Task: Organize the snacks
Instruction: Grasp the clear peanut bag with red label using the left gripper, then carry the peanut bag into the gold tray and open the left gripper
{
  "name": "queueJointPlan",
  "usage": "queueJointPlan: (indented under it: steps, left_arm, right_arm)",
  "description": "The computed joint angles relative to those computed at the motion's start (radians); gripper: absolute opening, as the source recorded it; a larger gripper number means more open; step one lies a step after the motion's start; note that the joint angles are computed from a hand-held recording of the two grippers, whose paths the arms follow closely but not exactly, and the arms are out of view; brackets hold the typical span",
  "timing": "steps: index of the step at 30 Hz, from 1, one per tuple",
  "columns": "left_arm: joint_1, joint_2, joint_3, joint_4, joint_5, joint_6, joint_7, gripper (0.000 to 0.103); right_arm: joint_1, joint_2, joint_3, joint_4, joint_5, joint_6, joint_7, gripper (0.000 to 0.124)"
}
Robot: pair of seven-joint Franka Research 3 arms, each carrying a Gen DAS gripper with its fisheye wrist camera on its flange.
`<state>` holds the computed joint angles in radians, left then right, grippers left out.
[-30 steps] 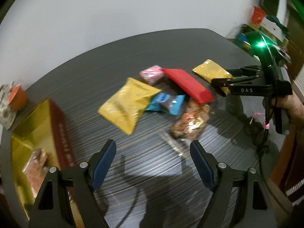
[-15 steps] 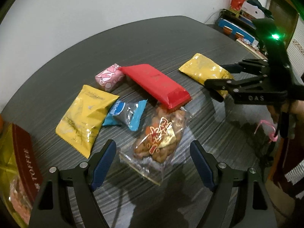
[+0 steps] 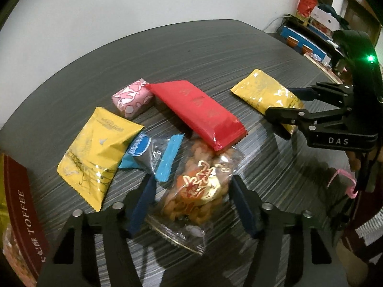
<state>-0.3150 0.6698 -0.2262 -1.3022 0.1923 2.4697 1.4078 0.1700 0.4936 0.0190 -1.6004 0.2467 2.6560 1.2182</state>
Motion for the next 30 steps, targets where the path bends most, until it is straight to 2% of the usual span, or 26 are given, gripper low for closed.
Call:
queueJointPlan:
  steps: [2, 7, 17, 25, 30]
  left_arm:
    - [-0.009, 0.008, 0.004, 0.013, 0.005, 0.001, -0.009, 0.052]
    - [-0.006, -0.005, 0.004, -0.008, -0.003, 0.014, -0.04, 0.044]
    - [0.005, -0.066, 0.003, -0.097, -0.003, 0.048, -0.103, 0.041]
    - [0.052, -0.15, -0.041, -0.215, -0.065, 0.119, -0.084, 0.041]
    - [0.066, -0.211, -0.045, -0.292, -0.086, 0.156, -0.079, 0.041]
  right_arm:
    - [0.001, 0.001, -0.001, 0.002, -0.001, 0.0, 0.001, 0.057]
    - [-0.003, 0.001, 0.002, 0.001, 0.003, 0.001, -0.005, 0.057]
    - [-0.001, -0.002, -0.002, -0.004, 0.002, 0.009, -0.004, 0.057]
    - [0.008, 0.001, -0.009, -0.004, -0.012, 0.018, 0.015, 0.057]
    - [0.011, 0.004, -0.01, -0.003, -0.02, 0.024, 0.023, 0.057]
